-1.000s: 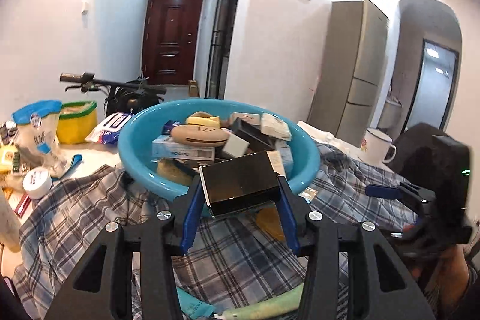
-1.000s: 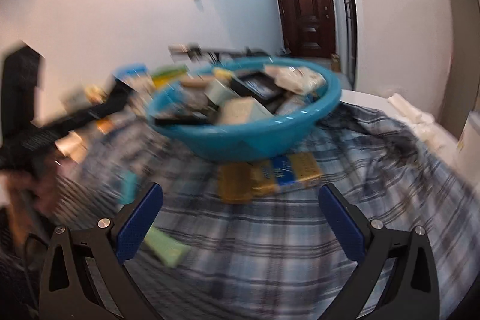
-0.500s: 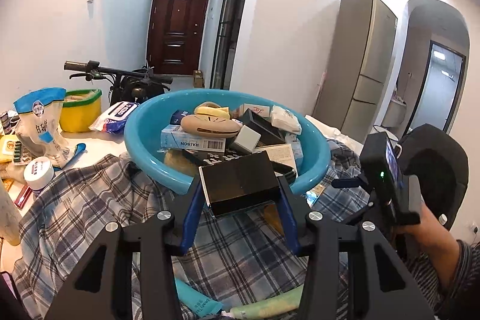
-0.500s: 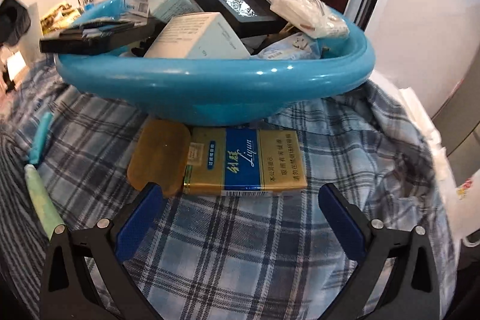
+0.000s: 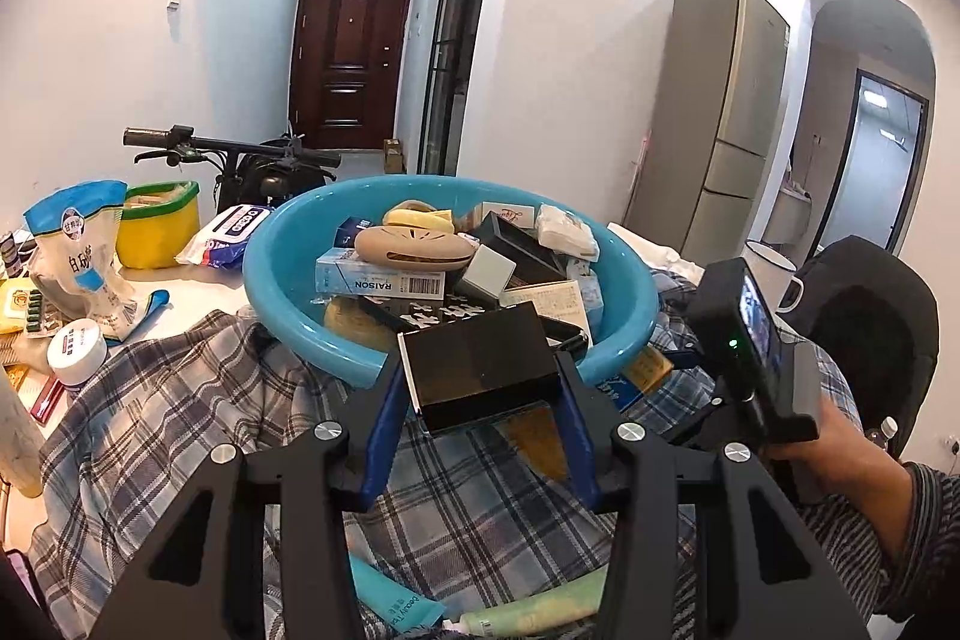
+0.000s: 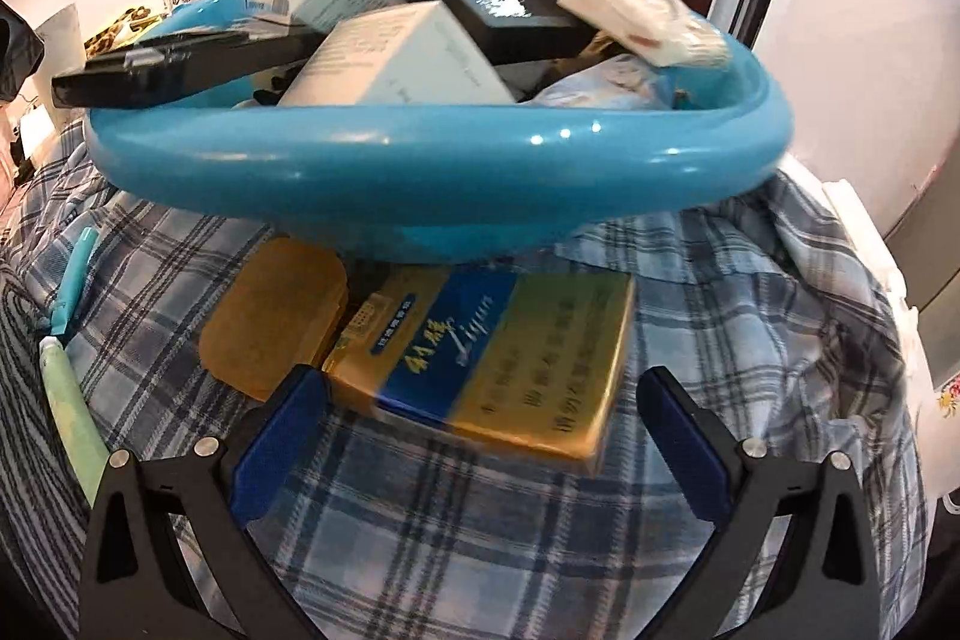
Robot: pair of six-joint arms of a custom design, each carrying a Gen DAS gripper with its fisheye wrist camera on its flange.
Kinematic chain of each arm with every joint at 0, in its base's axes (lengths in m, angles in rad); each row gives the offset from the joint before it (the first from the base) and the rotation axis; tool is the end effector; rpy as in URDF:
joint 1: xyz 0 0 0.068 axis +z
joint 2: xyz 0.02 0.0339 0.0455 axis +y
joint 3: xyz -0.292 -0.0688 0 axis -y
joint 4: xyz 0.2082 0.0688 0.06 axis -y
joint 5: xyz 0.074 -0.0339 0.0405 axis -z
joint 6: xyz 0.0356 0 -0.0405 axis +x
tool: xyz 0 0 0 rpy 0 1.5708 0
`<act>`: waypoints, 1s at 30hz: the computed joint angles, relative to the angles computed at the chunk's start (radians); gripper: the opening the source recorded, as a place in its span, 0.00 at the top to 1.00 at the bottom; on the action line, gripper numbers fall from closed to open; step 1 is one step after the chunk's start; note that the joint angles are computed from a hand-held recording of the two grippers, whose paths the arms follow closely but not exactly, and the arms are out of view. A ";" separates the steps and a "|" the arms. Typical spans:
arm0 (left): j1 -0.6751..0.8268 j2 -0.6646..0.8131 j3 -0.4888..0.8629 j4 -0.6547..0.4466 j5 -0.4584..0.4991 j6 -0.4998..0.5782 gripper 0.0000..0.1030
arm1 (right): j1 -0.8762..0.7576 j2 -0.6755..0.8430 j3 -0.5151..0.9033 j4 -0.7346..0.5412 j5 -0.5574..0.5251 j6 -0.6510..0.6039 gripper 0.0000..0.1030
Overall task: Organize objects
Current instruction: 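Close the right tool on the yellow-blue Liqun pack while left tool holds the black box, then carry the black box with left tool while right tool lifts the yellow pack over the basin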
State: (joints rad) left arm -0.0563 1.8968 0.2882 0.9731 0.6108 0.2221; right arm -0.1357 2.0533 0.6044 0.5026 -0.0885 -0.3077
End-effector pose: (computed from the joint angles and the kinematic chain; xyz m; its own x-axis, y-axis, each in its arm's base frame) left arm 0.2471 -0.0344 0.1186 -0.4664 0.2070 -0.8600 0.6250 0.7651 -0.1548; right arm 0.3020 -0.0381 0.0840 -0.7914 -0.1964 -0.5789 -0.1638 0.9805 -0.1087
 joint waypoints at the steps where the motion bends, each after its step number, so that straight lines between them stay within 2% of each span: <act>1: 0.000 0.000 -0.001 0.001 0.000 -0.001 0.52 | -0.002 0.005 0.005 0.001 -0.004 0.009 0.00; 6: -0.001 0.003 0.000 0.000 -0.001 -0.002 0.52 | 0.015 -0.014 -0.058 0.090 0.058 0.019 0.00; 9: 0.000 0.004 -0.002 0.002 0.003 -0.001 0.52 | 0.005 -0.012 -0.074 0.106 0.059 0.027 0.00; 11: 0.001 0.006 -0.004 0.006 0.005 0.003 0.52 | -0.014 -0.017 -0.081 0.102 0.035 0.033 0.01; 13: 0.001 0.010 -0.005 0.009 0.005 0.007 0.52 | -0.048 -0.033 -0.099 0.111 0.005 0.024 0.10; 18: 0.002 0.014 -0.002 0.013 0.009 0.002 0.52 | -0.107 -0.079 -0.153 0.140 -0.053 0.014 0.11; 26: 0.017 0.022 0.007 0.018 0.028 -0.015 0.52 | -0.241 -0.234 -0.278 0.152 -0.165 -0.030 0.11; 30: 0.024 0.024 -0.003 0.054 0.021 -0.029 0.52 | -0.206 -0.332 -0.303 0.127 -0.142 0.020 0.11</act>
